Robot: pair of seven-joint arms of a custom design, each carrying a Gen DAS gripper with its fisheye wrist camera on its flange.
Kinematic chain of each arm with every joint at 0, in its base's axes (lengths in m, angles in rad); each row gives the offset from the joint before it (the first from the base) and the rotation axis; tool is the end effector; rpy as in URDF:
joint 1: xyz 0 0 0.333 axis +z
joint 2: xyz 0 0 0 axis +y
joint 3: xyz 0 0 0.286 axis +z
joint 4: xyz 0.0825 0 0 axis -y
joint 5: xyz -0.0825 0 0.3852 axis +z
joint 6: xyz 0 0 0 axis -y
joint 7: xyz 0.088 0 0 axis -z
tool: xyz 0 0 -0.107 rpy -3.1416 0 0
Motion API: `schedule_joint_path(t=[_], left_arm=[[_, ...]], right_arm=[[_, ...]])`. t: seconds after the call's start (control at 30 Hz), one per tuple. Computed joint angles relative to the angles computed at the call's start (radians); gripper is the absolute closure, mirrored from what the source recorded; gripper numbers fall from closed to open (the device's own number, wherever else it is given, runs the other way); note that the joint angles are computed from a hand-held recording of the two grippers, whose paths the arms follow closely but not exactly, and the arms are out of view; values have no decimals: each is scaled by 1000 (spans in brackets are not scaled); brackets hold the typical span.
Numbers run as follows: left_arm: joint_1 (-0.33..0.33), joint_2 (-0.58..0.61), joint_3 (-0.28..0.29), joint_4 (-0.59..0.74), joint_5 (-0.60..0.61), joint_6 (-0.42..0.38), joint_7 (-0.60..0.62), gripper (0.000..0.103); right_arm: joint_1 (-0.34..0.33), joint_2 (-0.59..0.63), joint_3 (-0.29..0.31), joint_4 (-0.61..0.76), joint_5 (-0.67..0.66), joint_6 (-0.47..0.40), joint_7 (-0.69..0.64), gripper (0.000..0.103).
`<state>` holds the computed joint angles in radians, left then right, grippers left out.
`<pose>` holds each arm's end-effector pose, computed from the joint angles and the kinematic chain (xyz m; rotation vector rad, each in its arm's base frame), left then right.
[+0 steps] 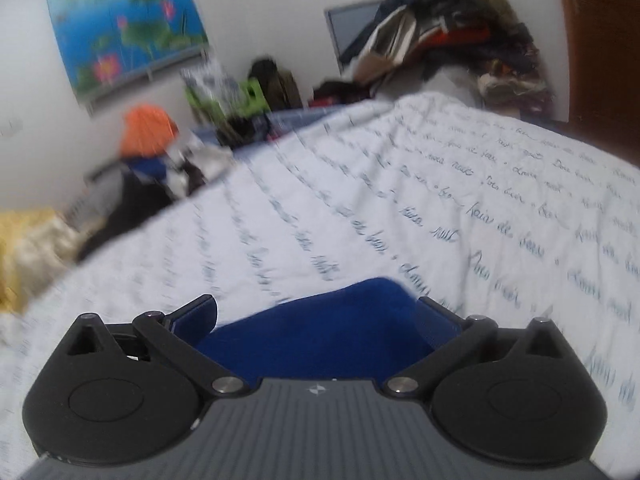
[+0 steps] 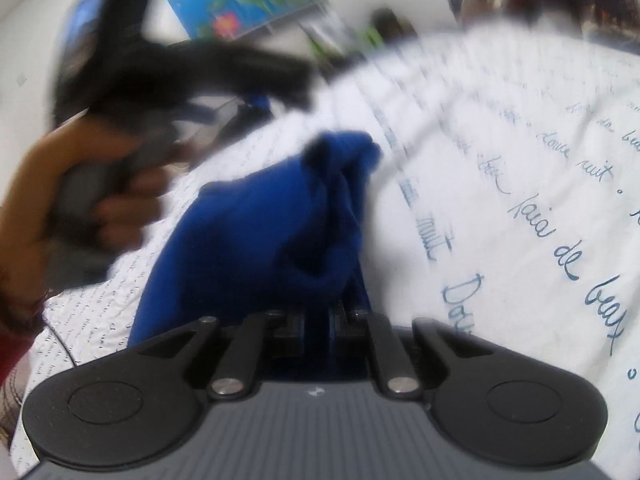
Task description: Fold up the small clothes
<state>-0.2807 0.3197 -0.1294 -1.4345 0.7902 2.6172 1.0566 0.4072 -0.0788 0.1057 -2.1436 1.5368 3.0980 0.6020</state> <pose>0.6402 -0.2799 0.5823 -1.2262 1.8208 -0.6941 0.5082 0.1917 0.4650 -1.4508 1.4867 -0.2648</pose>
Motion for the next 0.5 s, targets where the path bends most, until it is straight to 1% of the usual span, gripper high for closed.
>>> schedule_joint_path(t=[0.03,0.07,0.1,0.13,0.17,0.2,0.23,0.27,0.37,0.43,0.5], left_arm=[[26,-63,-16,-87,72,32,-62,0],[81,-126,-62,-175,149,54,-127,0],[109,-189,-74,-262,192,84,-177,0],[107,-251,-51,-349,214,126,-217,0],[77,-310,2,-437,209,181,-227,0],[75,-363,21,-511,213,204,-251,0],[92,-405,16,-570,197,216,-262,0],[105,-446,13,-627,162,222,-259,0],[127,-552,19,-785,44,273,-217,0],[151,-613,7,-868,26,298,-221,0],[175,-655,-11,-923,23,322,-206,0]], right_arm=[[-5,-3,-5,-4,-17,-19,23,87],[-9,-7,-11,-4,-10,-45,23,81],[-13,-14,-18,-6,7,-75,18,76],[-18,-17,-26,-5,31,-109,11,64],[-24,-24,-34,-5,64,-147,-6,52],[-29,-27,-39,-3,111,-178,-37,47],[-32,-30,-37,1,128,-182,-44,45],[-34,-29,-33,5,114,-175,-30,45],[-39,-17,-30,23,93,-167,22,44],[-49,-8,-37,34,91,-196,61,45],[-55,-1,-37,42,89,-198,81,50]])
